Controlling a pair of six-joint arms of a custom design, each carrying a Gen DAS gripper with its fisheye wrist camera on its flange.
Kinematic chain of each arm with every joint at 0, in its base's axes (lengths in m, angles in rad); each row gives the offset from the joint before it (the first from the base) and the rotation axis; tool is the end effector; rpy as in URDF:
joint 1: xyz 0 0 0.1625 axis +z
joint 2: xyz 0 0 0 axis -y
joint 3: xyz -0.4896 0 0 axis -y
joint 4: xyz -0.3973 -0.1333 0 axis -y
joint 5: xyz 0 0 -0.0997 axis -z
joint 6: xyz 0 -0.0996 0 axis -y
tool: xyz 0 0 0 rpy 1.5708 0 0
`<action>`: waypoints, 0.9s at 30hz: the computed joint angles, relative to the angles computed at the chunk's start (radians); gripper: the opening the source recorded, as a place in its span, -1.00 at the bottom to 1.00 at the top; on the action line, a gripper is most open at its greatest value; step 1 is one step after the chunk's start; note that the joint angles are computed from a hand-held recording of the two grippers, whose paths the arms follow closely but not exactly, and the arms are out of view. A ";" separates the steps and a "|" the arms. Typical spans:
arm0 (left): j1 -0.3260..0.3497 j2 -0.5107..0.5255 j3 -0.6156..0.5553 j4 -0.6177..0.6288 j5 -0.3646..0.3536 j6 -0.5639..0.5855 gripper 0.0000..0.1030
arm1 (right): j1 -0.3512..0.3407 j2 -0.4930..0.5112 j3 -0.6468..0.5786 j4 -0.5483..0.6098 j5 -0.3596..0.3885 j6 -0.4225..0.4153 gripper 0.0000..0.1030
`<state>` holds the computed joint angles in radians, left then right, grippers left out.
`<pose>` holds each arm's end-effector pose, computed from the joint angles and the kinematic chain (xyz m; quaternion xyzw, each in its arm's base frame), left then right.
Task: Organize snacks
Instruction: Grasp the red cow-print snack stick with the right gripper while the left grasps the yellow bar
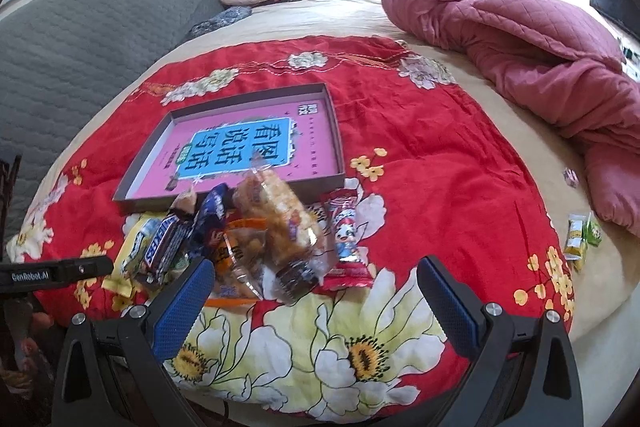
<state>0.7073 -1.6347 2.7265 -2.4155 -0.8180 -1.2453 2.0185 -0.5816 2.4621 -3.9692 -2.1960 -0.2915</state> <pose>-0.0445 -0.3030 0.2036 -0.1306 0.9147 -0.2606 0.2798 0.2471 -0.3413 0.0323 0.2588 -0.8861 0.2661 0.2774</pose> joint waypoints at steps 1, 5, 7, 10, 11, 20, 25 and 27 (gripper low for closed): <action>0.007 0.005 0.001 -0.015 0.000 0.011 0.82 | -0.009 -0.003 -0.002 0.004 0.001 0.008 0.98; 0.033 0.025 0.001 -0.062 0.012 0.052 0.82 | -0.044 -0.018 -0.013 0.030 0.006 0.028 0.98; 0.054 0.038 0.001 -0.104 0.012 0.089 0.82 | -0.062 -0.023 -0.024 0.045 0.009 0.031 0.98; 0.081 0.057 -0.003 -0.148 0.012 0.128 0.82 | -0.068 -0.012 -0.051 0.060 -0.042 0.016 0.97; 0.087 0.060 -0.003 -0.155 0.013 0.137 0.82 | -0.072 -0.004 -0.061 0.056 -0.055 0.003 0.97; 0.145 0.085 -0.005 -0.227 -0.013 0.211 0.82 | -0.104 0.033 -0.116 0.090 -0.104 -0.057 0.45; 0.161 0.105 -0.008 -0.259 -0.025 0.240 0.82 | -0.118 0.034 -0.131 0.144 -0.073 -0.059 0.21; 0.164 0.115 -0.006 -0.280 -0.026 0.254 0.82 | -0.124 0.034 -0.133 0.158 -0.053 -0.063 0.11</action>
<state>0.8710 -1.5193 2.7205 -2.6959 -0.8440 -0.9913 1.8943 -0.5479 2.3290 -3.8113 -2.2495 -0.3542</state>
